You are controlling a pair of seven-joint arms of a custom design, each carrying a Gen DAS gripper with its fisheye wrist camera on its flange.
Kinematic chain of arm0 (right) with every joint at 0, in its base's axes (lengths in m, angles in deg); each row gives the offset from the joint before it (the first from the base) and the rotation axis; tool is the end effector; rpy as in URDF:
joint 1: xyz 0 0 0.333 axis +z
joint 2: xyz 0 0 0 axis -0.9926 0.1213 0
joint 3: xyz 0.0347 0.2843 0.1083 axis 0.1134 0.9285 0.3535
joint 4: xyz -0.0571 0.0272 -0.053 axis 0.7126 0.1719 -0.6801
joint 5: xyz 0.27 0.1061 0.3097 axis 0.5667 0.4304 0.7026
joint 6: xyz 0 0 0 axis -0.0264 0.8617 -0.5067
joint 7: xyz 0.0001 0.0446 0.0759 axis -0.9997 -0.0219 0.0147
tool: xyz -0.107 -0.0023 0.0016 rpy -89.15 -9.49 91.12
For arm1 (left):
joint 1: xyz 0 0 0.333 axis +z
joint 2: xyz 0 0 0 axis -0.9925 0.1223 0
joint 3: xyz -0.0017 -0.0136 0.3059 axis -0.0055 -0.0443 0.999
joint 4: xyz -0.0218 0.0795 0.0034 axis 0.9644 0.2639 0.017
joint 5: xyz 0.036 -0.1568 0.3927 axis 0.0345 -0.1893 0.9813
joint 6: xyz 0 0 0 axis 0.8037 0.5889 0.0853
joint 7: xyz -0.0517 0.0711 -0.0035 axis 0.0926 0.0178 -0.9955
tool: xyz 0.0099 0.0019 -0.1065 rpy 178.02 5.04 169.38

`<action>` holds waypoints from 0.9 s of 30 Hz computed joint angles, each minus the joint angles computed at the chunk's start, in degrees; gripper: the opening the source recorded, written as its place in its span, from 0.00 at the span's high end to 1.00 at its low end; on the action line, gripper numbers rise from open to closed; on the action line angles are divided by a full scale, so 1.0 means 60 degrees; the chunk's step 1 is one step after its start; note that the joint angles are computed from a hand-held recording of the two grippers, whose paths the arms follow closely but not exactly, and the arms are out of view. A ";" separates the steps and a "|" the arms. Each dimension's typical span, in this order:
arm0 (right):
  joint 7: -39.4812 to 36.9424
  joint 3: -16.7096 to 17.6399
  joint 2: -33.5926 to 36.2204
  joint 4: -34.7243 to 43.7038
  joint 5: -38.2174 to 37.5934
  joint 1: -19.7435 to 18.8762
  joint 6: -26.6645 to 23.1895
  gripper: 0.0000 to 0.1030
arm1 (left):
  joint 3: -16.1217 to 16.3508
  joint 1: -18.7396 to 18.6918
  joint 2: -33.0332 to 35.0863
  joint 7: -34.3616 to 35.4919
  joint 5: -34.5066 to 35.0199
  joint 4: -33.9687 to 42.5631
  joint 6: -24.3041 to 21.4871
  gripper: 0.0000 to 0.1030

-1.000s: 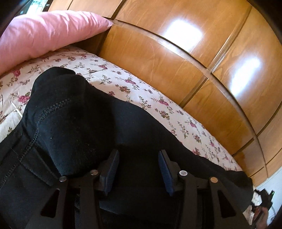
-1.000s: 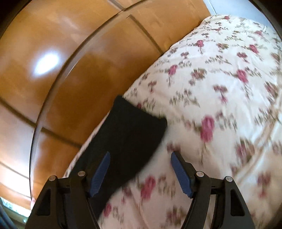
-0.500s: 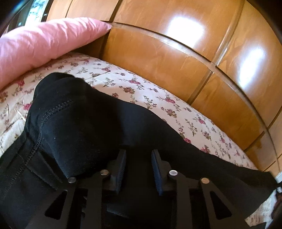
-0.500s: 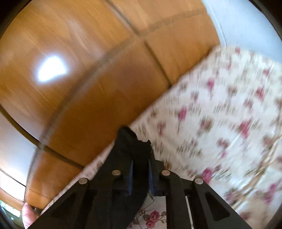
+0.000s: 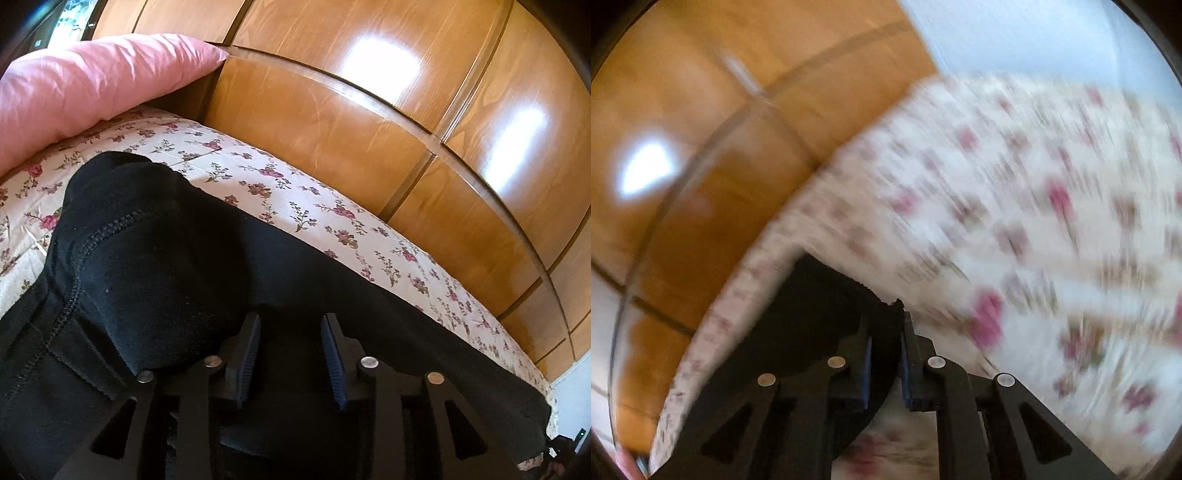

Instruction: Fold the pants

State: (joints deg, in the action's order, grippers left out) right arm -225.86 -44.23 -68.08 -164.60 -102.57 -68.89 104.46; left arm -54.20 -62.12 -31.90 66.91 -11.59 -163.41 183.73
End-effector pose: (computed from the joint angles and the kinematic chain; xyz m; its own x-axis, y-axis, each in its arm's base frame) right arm 0.5833 0.2047 0.4541 -0.4966 -0.7292 -0.4709 -0.5057 0.6840 -0.5257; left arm 0.4364 -0.0982 0.4524 0.5001 -0.7611 0.4132 -0.4286 -0.6321 -0.6456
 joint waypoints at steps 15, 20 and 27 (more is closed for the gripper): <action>-0.6047 0.1434 0.1759 0.3402 0.0213 0.1863 -0.1121 0.42 | 0.2150 -0.1824 0.0971 0.2091 -0.0351 0.1427 -0.1799 0.63; -0.8948 0.1932 0.3671 0.5924 0.2454 0.2177 -0.2123 0.40 | 0.3261 -0.2211 0.1551 0.3802 -0.0734 0.2422 -0.3017 0.63; -0.9314 0.1103 0.5563 0.8748 0.3008 0.3311 -0.3489 0.30 | 0.3620 -0.1524 0.1742 0.3944 -0.0069 0.2728 -0.4440 0.45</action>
State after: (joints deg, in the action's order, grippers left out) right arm -281.75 -37.61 -34.69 -112.12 -84.53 -49.02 83.52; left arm -32.48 -71.26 -21.45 90.57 -12.00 -147.05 157.09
